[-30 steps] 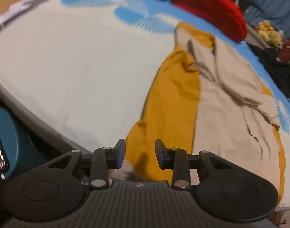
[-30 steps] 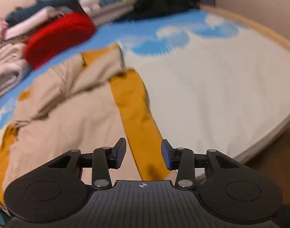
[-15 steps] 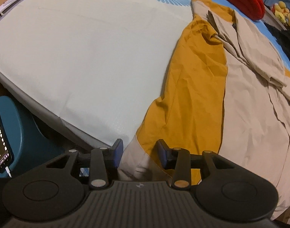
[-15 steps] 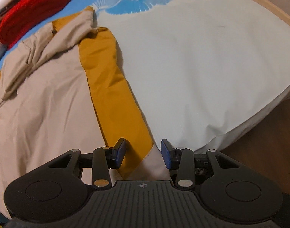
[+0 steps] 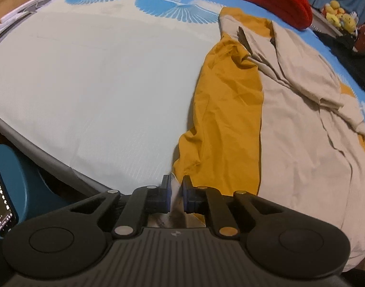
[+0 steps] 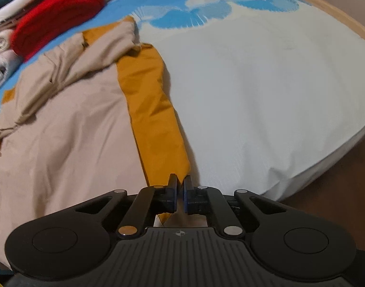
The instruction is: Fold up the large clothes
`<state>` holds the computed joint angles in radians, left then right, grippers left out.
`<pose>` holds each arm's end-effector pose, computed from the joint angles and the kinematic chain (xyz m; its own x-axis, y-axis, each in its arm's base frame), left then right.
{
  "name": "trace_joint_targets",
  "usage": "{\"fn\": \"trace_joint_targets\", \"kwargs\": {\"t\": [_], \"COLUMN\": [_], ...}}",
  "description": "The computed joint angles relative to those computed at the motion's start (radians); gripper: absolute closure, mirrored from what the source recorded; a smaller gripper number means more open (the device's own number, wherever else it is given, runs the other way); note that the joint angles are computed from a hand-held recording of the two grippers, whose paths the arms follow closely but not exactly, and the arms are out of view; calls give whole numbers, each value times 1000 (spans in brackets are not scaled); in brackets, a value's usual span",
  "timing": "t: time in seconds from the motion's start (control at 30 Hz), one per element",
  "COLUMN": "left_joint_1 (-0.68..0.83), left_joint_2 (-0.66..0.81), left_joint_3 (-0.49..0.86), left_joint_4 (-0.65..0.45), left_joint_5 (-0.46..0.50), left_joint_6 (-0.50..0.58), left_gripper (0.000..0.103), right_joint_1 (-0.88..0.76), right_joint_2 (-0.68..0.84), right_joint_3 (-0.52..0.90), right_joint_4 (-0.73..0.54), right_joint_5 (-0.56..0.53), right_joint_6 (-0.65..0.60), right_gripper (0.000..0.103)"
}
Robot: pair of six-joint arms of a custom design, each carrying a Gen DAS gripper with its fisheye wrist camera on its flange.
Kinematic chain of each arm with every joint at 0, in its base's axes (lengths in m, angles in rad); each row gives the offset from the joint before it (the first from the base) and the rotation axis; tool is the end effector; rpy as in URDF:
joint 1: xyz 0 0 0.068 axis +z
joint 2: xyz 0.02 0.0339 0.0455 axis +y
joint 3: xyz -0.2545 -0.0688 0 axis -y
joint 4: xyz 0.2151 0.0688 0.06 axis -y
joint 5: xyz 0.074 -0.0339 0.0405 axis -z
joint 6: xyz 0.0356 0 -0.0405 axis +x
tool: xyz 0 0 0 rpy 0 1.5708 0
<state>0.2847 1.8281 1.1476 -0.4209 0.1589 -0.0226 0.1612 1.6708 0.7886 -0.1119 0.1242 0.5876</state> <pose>0.3270 0.0898 0.1736 -0.8510 -0.2723 -0.4490 -0.2279 0.9619 -0.1513 0.2850 0.0419 0.1471 -0.7400 0.4370 -0.5114 0.3816 0.8988 0.2158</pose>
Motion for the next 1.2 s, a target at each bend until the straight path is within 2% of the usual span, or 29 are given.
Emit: {"fn": "trace_joint_targets", "kwargs": {"t": [0.13,0.2,0.27,0.47,0.6,0.73,0.9,1.03,1.2], "left_joint_1": [6,-1,-10,-13,-17,-22,-6,57,157], "left_joint_2": [45,58,74,81,60,-4,-134,-188,-212], "left_joint_3": [41,50,60,58,37,20,54,162,344], "left_joint_4": [-51,-64,-66,-56,-33,-35,-105,-237,-445], "left_joint_5": [-1,-23,-38,-49,-48,-35,66,201,387], "left_joint_6": [-12,-4,0,13,35,60,144,190,242], "left_gripper": [89,82,80,80,95,98,98,99,100], "right_joint_1": [-13,-15,-10,-8,0,1,-9,-23,-112], "right_joint_2": [23,44,55,58,50,6,-159,-295,-445], "right_joint_3": [17,34,42,42,40,24,2,32,95], "right_joint_4": [-31,-56,-64,-65,-61,-53,-53,-98,-186], "right_joint_5": [-21,-15,-7,1,9,9,-40,-87,-204], "right_joint_6": [11,16,10,-6,-24,-25,-58,-103,-100], "right_gripper": [96,91,90,90,98,100,101,101,102]}}
